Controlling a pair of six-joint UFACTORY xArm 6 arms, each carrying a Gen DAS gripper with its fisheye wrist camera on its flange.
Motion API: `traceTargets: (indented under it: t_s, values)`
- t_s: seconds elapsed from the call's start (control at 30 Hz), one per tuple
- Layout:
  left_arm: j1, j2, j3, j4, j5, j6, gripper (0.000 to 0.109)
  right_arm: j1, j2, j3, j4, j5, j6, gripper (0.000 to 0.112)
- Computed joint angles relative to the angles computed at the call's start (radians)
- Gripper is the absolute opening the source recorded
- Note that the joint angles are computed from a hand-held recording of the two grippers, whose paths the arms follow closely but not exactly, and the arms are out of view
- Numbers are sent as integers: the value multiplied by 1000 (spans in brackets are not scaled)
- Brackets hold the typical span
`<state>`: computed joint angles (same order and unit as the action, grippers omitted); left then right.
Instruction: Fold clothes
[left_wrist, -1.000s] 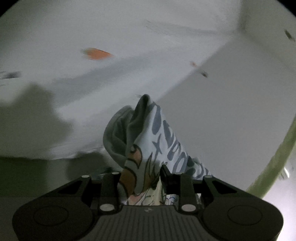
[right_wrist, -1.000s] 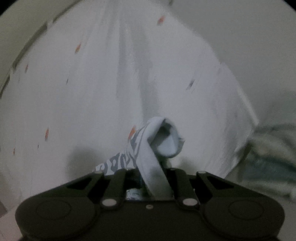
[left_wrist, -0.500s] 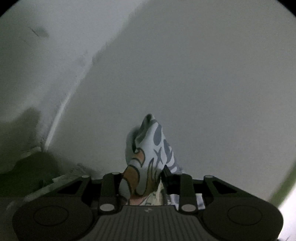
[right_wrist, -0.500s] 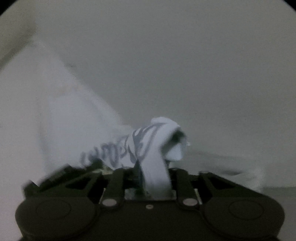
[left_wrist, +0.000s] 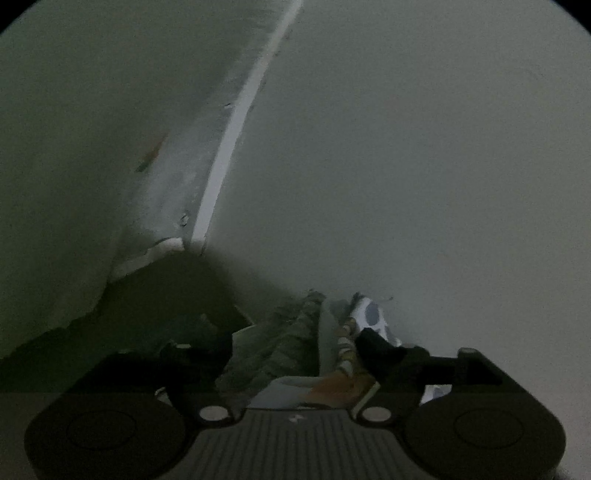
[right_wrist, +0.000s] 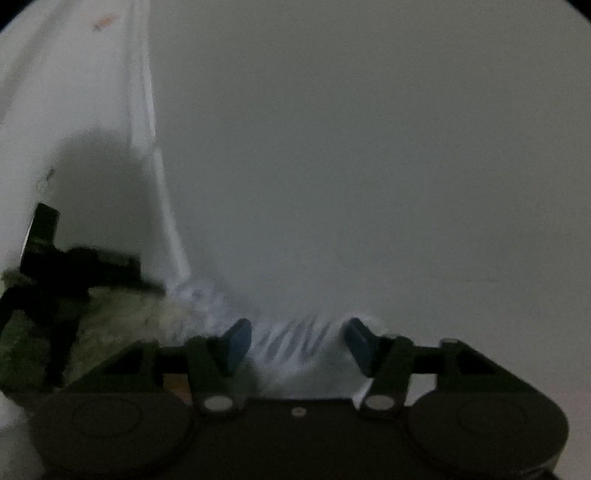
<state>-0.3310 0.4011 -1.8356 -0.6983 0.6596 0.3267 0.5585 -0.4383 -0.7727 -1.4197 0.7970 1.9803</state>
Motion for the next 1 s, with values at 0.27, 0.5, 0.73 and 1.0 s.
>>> traceTargets:
  t_s: [0.27, 0.5, 0.73, 1.0]
  values:
    - [43, 60, -55, -111, 87, -3, 89, -171, 61, 5, 132, -258, 1, 58]
    - [91, -187, 228, -220, -38, 129, 89, -38, 18, -68, 210, -57, -224, 86]
    - [163, -817, 841, -127, -330, 139, 99, 55, 11, -152, 51, -183, -326, 99]
    - [587, -1519, 1178, -105, -36, 256, 103, 345, 23, -225, -109, -144, -144, 103]
